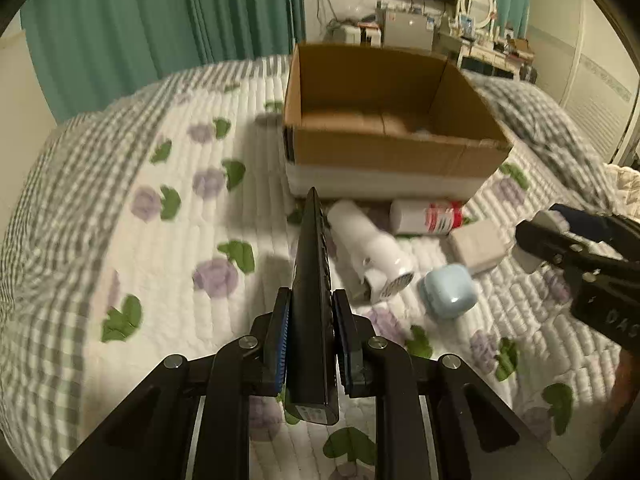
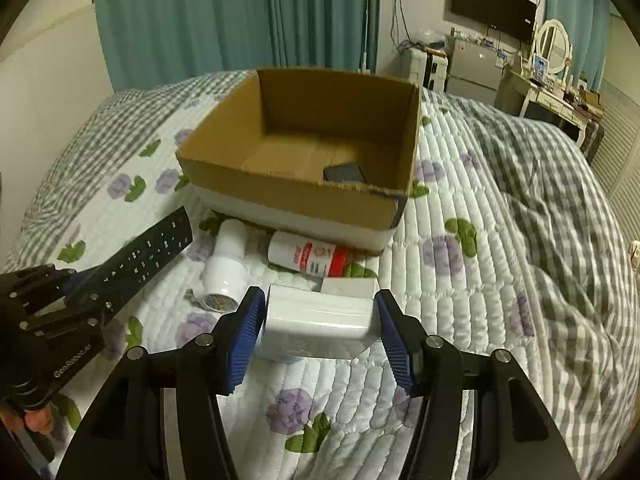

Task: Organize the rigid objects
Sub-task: 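Lower the black remote and white charger into the box and release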

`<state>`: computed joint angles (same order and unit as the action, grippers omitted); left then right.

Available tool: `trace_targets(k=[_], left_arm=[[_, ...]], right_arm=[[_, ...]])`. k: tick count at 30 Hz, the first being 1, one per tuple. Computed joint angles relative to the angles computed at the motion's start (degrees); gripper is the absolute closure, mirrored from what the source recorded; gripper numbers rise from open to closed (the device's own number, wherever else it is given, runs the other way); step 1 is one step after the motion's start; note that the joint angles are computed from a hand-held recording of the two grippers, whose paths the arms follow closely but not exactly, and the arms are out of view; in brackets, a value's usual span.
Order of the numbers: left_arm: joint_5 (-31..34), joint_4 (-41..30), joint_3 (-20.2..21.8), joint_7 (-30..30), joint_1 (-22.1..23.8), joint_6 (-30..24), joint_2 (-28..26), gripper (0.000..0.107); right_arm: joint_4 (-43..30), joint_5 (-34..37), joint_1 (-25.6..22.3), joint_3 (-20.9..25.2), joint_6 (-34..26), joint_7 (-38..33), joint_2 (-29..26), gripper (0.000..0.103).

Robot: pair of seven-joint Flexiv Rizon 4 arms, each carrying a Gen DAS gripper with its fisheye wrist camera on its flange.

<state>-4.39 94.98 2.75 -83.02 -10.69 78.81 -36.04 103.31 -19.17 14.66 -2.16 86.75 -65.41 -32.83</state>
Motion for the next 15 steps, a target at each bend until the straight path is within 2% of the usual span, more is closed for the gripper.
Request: trace_targets(k=[5,9,15], left_arm=[[-0.4,-1.4,-1.4,1.6,0.9,2.0,0.9,0.087],[-1.1,-5.5,-1.4,2.3,0.4,1.6,0.0,0.087],[-1.8,-15.3,-1.3,3.0,-0.3,-1.8,-3.8,0.087]], right_arm=[[-0.7,-0.3,0.1,0.0,0.6,-0.5,1.1,0.046],[-3.6,-0.7,-0.2,0.2,0.1,-1.2,1.3,0.046],[-13.1,0.5,-3.6,4.2,-3.3,-4.5,-1.7,0.047]])
